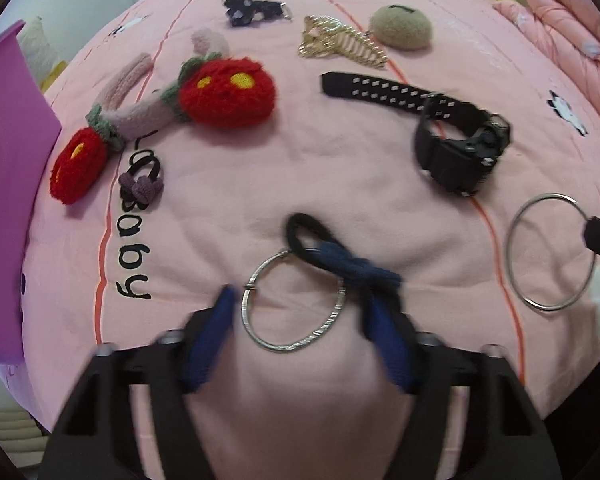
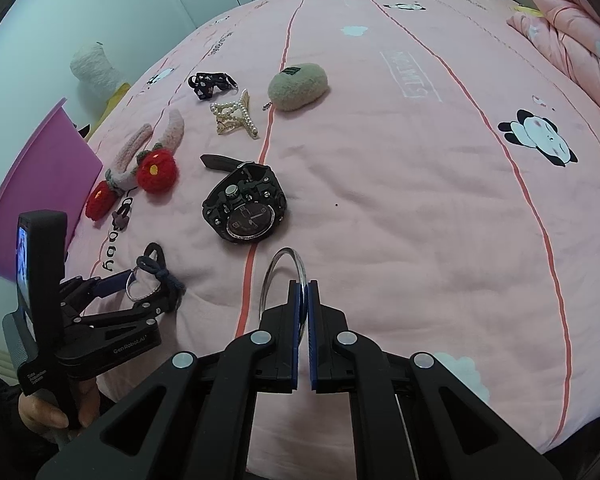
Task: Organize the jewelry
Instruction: 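Lift the large silver ring with the right tool while the left tool lifts the hoop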
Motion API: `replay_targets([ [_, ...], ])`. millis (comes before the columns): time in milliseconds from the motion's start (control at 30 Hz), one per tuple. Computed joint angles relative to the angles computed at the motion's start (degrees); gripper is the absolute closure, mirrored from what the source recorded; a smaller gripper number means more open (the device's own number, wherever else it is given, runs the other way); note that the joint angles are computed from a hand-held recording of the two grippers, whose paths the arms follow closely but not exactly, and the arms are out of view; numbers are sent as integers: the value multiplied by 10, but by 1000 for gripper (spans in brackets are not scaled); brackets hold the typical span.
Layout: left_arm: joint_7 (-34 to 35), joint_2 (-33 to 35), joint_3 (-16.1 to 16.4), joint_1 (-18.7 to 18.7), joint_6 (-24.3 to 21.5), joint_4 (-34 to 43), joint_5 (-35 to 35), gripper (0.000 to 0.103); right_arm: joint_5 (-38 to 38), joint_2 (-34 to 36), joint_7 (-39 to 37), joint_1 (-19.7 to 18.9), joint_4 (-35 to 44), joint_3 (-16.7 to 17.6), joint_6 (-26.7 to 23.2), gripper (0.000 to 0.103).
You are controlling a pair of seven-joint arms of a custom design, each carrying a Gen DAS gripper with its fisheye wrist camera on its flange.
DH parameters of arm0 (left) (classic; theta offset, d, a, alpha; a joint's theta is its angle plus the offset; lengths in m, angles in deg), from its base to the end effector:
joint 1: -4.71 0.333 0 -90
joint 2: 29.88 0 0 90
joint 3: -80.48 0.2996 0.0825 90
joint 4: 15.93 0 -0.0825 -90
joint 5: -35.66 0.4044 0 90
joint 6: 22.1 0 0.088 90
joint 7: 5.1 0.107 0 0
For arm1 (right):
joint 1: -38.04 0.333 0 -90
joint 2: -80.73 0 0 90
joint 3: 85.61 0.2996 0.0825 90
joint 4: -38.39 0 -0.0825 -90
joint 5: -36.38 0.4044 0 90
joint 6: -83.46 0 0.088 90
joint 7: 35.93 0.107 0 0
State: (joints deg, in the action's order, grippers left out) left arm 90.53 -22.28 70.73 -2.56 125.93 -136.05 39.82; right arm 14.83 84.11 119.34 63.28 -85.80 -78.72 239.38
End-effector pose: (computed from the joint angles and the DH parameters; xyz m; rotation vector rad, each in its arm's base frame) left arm 0.5847 -0.1786 0.3682 -1.5326 2.4275 -0.3756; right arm 0.4991 0.3287 0.3920 -1.5859 2.0945 -0.2634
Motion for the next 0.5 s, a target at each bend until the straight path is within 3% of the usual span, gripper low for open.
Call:
replay_targets([
  [500, 84, -47, 0, 25, -15, 2, -162, 58, -25, -1, -17, 10, 33, 5, -14, 99],
])
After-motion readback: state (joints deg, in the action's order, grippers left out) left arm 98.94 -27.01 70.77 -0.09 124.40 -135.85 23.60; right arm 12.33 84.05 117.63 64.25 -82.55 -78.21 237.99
